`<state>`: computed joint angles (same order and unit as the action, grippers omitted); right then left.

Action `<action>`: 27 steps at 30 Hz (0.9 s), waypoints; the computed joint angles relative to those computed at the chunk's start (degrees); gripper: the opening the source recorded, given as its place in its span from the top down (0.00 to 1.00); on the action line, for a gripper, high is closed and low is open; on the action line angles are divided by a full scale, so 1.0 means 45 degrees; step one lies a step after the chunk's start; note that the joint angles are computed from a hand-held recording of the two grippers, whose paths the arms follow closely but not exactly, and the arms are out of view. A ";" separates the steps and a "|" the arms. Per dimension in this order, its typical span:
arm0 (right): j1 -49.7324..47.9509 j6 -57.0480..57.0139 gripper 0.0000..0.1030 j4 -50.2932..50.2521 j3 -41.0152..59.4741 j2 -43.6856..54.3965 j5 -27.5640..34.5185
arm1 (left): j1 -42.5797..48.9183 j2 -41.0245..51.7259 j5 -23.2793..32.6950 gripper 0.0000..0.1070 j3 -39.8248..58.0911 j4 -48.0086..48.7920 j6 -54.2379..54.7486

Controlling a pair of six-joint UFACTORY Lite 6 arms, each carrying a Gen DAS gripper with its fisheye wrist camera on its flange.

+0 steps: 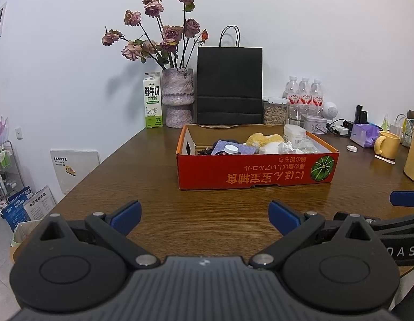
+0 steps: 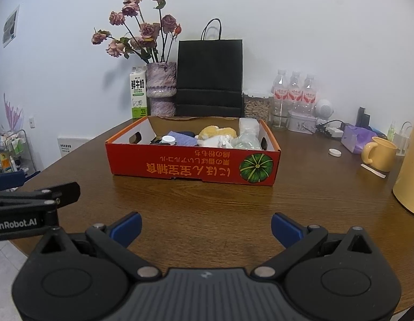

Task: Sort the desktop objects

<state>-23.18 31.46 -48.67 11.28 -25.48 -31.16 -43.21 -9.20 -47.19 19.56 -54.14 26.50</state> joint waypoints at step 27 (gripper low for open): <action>-0.0031 0.0020 0.00 -0.0030 -0.0058 -0.0095 -0.0027 | 0.0052 -0.0009 0.0147 0.04 0.0076 -0.0053 0.0132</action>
